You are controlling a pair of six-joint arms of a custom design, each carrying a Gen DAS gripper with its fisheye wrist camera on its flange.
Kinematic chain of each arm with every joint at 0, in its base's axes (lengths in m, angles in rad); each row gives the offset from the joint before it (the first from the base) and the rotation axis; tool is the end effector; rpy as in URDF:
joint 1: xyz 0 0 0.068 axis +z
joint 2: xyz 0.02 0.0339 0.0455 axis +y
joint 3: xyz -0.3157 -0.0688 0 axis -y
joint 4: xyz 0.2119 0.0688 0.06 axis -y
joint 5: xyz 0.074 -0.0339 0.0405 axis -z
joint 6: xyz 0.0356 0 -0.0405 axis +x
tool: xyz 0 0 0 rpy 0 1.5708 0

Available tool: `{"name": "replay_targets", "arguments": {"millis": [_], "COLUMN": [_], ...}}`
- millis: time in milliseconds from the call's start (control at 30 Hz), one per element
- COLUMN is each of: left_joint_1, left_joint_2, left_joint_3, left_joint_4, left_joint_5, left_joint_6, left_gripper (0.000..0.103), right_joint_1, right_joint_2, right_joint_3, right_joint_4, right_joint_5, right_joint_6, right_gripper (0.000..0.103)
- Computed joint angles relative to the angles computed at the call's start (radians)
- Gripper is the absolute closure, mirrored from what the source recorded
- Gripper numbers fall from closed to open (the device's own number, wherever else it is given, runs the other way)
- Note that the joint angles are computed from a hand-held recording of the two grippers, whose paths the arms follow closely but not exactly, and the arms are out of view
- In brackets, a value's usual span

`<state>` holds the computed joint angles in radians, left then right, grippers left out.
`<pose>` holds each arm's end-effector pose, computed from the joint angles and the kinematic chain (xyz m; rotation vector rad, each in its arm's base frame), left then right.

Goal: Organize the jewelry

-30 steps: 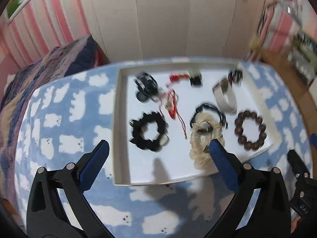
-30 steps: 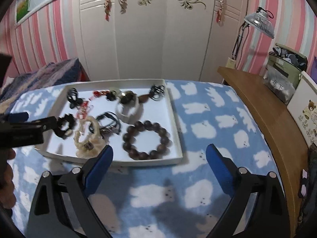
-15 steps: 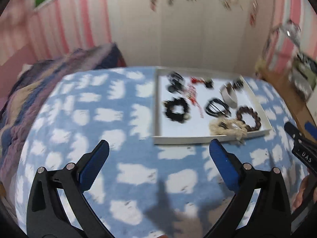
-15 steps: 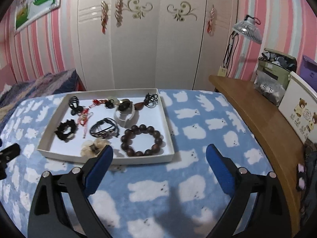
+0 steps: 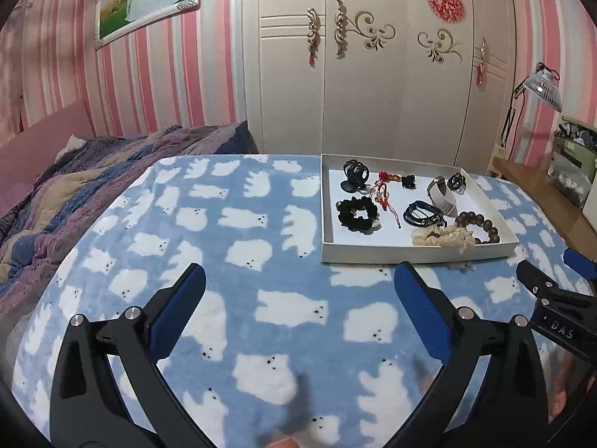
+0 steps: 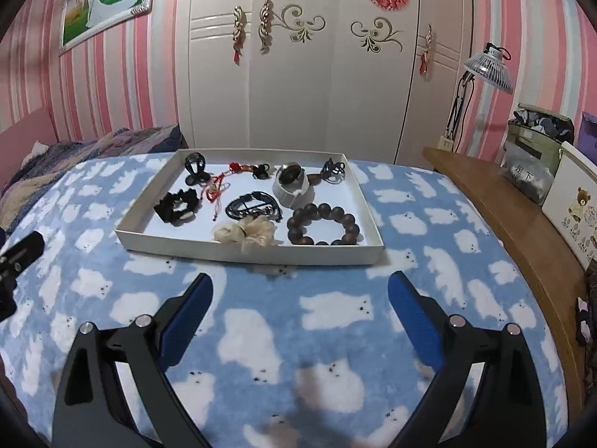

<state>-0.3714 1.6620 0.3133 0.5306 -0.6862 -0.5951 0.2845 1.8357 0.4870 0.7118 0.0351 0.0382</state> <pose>0.2163 -0.0600 0.1603 -0.5450 2.1161 0.2871 0.2844 0.0819 0.1595 -0.2522 2.1964 0.1407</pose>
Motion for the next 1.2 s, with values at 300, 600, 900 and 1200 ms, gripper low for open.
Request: {"name": "replay_targets", "arguments": {"millis": [300,600,900,1200], "left_joint_1": [-0.076,-0.058,-0.076,-0.084], "left_joint_2": [0.007,0.012,0.013,0.017], "left_joint_3": [-0.006,-0.015,-0.018,-0.012], "left_joint_4": [-0.005,0.009,0.011,-0.002], "left_joint_5": [-0.063,-0.033,-0.065,-0.082], "left_joint_6": [0.002,-0.01,-0.019,-0.024], "left_gripper": [0.003,0.003,0.003,0.003], "right_joint_1": [0.019,0.021,0.022,0.017], "right_joint_2": [-0.006,-0.004,0.002,0.008], "right_joint_3": [-0.024,-0.046,-0.047,-0.045], "right_joint_4": [0.034,0.087,0.094,0.097], "right_joint_5": [0.039,0.061,0.061,0.056], "right_joint_6": [0.001,0.01,0.013,0.018], "right_gripper": [0.008,0.008,0.008,0.008]}}
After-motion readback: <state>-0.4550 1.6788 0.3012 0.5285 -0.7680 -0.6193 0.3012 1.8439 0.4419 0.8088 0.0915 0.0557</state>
